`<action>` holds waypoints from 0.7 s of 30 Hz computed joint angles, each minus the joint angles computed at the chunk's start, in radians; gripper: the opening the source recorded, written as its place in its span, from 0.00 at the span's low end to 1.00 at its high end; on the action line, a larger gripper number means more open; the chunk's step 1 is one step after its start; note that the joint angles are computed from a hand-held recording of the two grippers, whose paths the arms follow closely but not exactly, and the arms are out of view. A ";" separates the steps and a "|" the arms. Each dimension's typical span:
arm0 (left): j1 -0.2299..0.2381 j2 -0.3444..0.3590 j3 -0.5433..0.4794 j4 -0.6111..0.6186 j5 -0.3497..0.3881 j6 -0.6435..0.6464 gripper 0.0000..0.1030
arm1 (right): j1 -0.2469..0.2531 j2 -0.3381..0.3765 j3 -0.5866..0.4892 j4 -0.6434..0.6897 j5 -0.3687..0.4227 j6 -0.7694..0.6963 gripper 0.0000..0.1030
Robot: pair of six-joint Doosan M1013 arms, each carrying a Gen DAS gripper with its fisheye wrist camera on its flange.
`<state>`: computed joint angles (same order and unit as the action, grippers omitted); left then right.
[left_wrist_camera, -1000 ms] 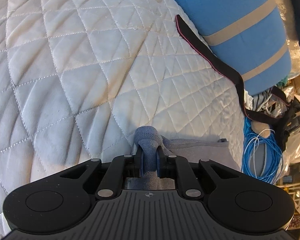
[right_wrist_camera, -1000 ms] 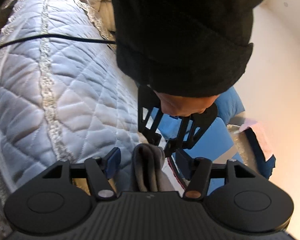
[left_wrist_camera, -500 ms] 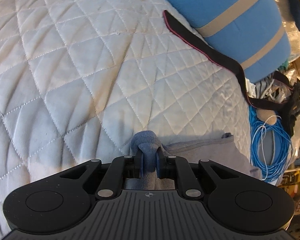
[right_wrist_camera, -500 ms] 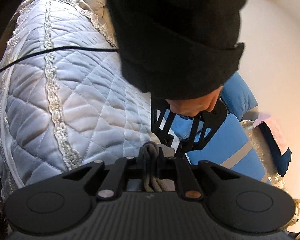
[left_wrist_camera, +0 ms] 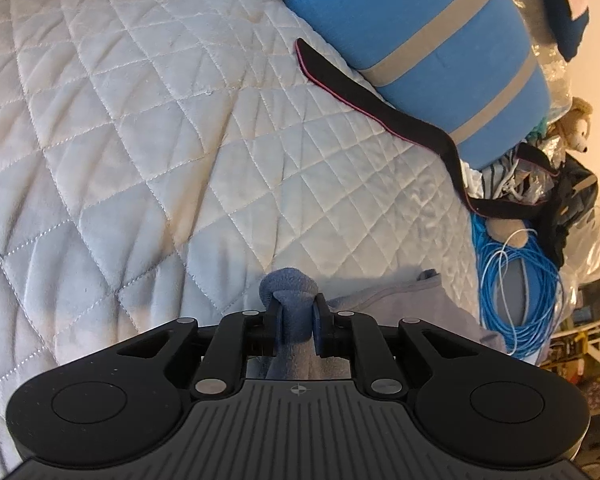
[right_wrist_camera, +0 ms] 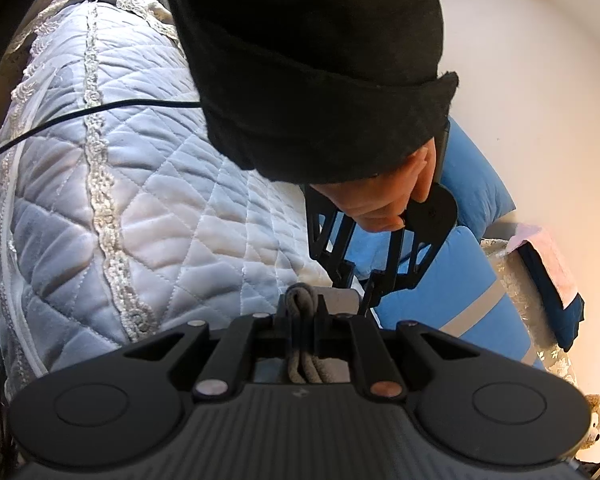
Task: Fold clothes
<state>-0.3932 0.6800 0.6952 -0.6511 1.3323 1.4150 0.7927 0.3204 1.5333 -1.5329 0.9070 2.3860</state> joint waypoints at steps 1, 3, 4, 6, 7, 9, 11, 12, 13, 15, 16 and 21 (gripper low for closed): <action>0.000 0.003 -0.005 0.002 0.004 -0.001 0.12 | 0.000 -0.001 0.001 0.000 0.000 0.001 0.10; 0.000 0.009 -0.015 0.002 0.010 -0.003 0.12 | 0.001 -0.003 0.002 0.003 -0.001 -0.001 0.10; 0.000 0.010 -0.016 0.001 0.006 -0.005 0.12 | 0.001 -0.004 0.002 0.004 -0.002 -0.001 0.10; 0.000 0.003 -0.007 0.006 -0.029 -0.008 0.14 | 0.002 -0.006 0.005 0.007 -0.007 -0.003 0.10; 0.002 -0.012 0.015 0.015 -0.082 -0.016 0.16 | 0.004 -0.008 0.008 0.011 -0.013 -0.008 0.10; 0.005 -0.037 0.053 0.032 -0.185 -0.035 0.20 | 0.008 -0.011 0.013 0.018 -0.023 -0.016 0.10; 0.020 -0.036 0.053 -0.031 -0.197 -0.058 0.25 | 0.010 -0.012 0.021 0.015 -0.022 -0.011 0.10; 0.020 -0.039 0.053 -0.024 -0.195 -0.061 0.34 | 0.009 -0.012 0.022 0.012 -0.024 -0.009 0.10; 0.019 -0.041 0.051 -0.015 -0.191 -0.063 0.40 | 0.008 -0.013 0.022 0.010 -0.025 -0.007 0.10; 0.012 -0.043 0.039 0.040 -0.143 -0.034 0.49 | 0.008 -0.012 0.017 0.015 -0.020 -0.002 0.10; 0.008 -0.044 0.033 0.067 -0.119 -0.020 0.49 | 0.009 -0.011 0.014 0.018 -0.018 0.000 0.10; 0.012 -0.042 0.037 0.099 0.022 -0.011 0.49 | 0.010 -0.008 0.000 0.018 0.000 0.029 0.10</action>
